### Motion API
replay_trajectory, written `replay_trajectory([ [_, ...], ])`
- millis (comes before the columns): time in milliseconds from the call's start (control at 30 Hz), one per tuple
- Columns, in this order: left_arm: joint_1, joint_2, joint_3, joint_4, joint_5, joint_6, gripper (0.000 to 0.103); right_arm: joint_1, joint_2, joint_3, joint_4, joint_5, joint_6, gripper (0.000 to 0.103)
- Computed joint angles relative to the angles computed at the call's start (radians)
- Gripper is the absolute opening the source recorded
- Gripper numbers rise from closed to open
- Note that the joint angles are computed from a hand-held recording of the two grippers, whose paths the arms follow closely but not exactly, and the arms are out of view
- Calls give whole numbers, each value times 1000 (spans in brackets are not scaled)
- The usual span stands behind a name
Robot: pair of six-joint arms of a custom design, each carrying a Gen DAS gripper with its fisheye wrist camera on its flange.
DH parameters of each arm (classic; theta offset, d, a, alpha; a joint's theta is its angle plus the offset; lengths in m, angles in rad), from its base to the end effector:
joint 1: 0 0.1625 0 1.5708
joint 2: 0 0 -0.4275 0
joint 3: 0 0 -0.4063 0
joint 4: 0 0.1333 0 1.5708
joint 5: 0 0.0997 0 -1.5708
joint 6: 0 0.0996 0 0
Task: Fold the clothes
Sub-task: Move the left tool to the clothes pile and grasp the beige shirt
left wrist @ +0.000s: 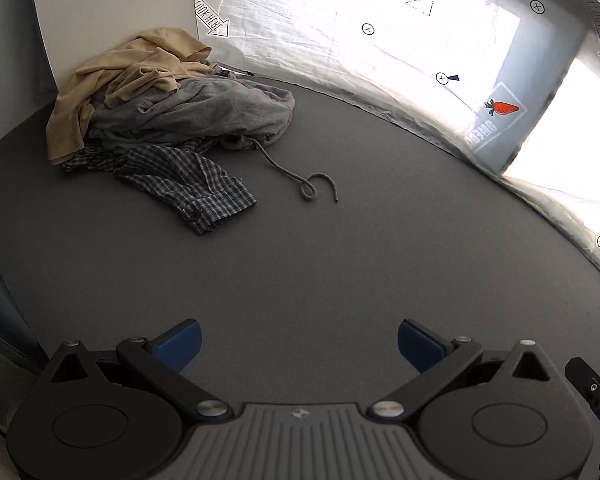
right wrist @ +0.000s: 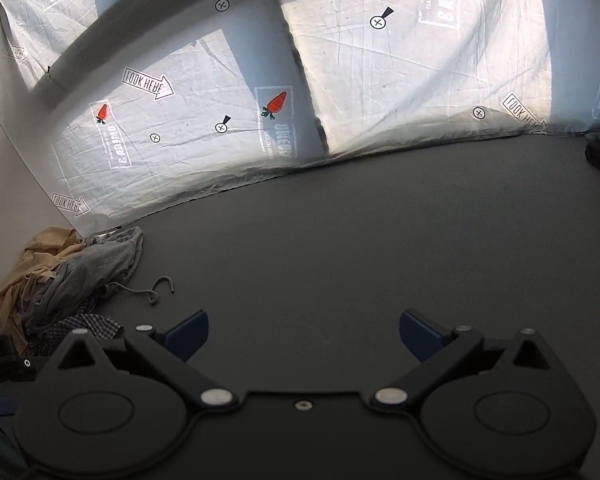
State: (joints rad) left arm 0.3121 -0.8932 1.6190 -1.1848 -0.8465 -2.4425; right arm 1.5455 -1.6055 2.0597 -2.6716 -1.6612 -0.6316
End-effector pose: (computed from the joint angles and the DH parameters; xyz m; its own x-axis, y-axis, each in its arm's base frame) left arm -0.4615 -0.3583 0.1035 -0.5280 -0.7727 -0.3522 -0.1069 0.4719 -0.8751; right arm 0.1119 -0.4926 0.3924 -0.8143 -0.4069 0.4139 -0.5707 0.6909 -0.4437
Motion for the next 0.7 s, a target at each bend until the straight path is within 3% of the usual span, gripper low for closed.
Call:
replay_trajectory([
  [133, 41, -116, 88, 18, 59, -25, 103, 84, 103, -16, -122, -73, 39, 103],
  [300, 116, -257, 161, 167, 120, -101, 102, 194, 285, -80, -250, -198, 58, 103],
  [400, 176, -358, 203, 242, 148, -104, 100, 251, 414, -143, -298, -298, 111, 103],
  [533, 241, -438, 201, 456, 202, -199, 98, 294, 552, -208, -334, -365, 163, 103],
  [700, 340, -471, 153, 761, 270, -324, 78, 332, 669, -263, -342, -410, 177, 103],
])
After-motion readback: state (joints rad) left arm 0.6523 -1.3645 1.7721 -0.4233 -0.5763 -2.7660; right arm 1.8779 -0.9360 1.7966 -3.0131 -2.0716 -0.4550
